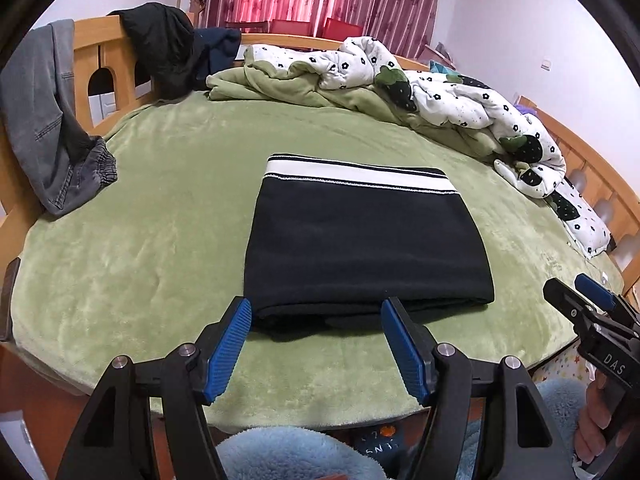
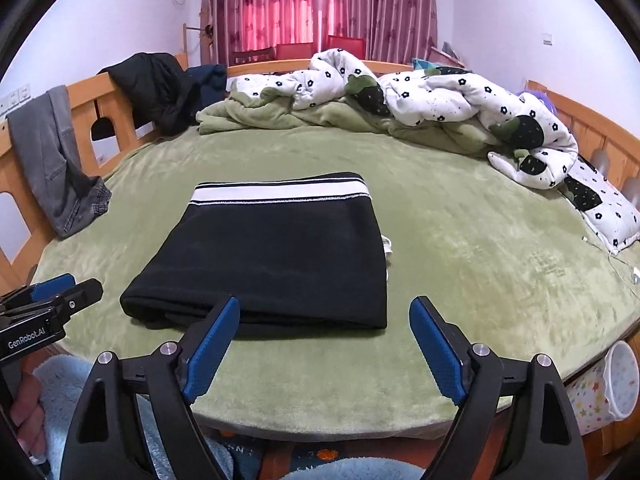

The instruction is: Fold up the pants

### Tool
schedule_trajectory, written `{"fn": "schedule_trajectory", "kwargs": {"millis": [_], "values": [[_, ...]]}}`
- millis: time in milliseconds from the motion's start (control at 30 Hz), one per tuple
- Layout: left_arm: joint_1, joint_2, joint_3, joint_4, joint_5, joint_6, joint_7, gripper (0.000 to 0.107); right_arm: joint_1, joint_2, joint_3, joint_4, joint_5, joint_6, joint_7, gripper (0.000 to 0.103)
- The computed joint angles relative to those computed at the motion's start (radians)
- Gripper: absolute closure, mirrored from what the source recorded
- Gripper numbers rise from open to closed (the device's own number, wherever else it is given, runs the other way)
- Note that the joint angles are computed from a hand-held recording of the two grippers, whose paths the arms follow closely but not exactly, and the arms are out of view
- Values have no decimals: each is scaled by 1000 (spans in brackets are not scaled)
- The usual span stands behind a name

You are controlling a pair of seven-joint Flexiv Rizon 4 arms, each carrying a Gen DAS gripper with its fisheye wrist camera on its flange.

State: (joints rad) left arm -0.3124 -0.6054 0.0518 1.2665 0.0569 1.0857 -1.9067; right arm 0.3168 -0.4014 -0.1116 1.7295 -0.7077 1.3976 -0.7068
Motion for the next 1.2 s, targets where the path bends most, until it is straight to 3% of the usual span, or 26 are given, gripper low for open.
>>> {"fn": "schedule_trajectory", "kwargs": {"millis": [200,367,733,1200], "values": [[-3,-1,1,-4,0,-9,-4,41,-55,-13,78,-24,135,-14,-71,17],[5,-7,-11,-9,-15,-22,0,41,-67,-18,98,-38,217,-29,-104,17],[1,-9,-11,-11,-17,-23,7,39,-41,-13,62,-28,213,-24,-121,17],[10,-8,-18,-4,-27,-18,21,39,-75,-20,107,-46,285,-37,-200,17]]}}
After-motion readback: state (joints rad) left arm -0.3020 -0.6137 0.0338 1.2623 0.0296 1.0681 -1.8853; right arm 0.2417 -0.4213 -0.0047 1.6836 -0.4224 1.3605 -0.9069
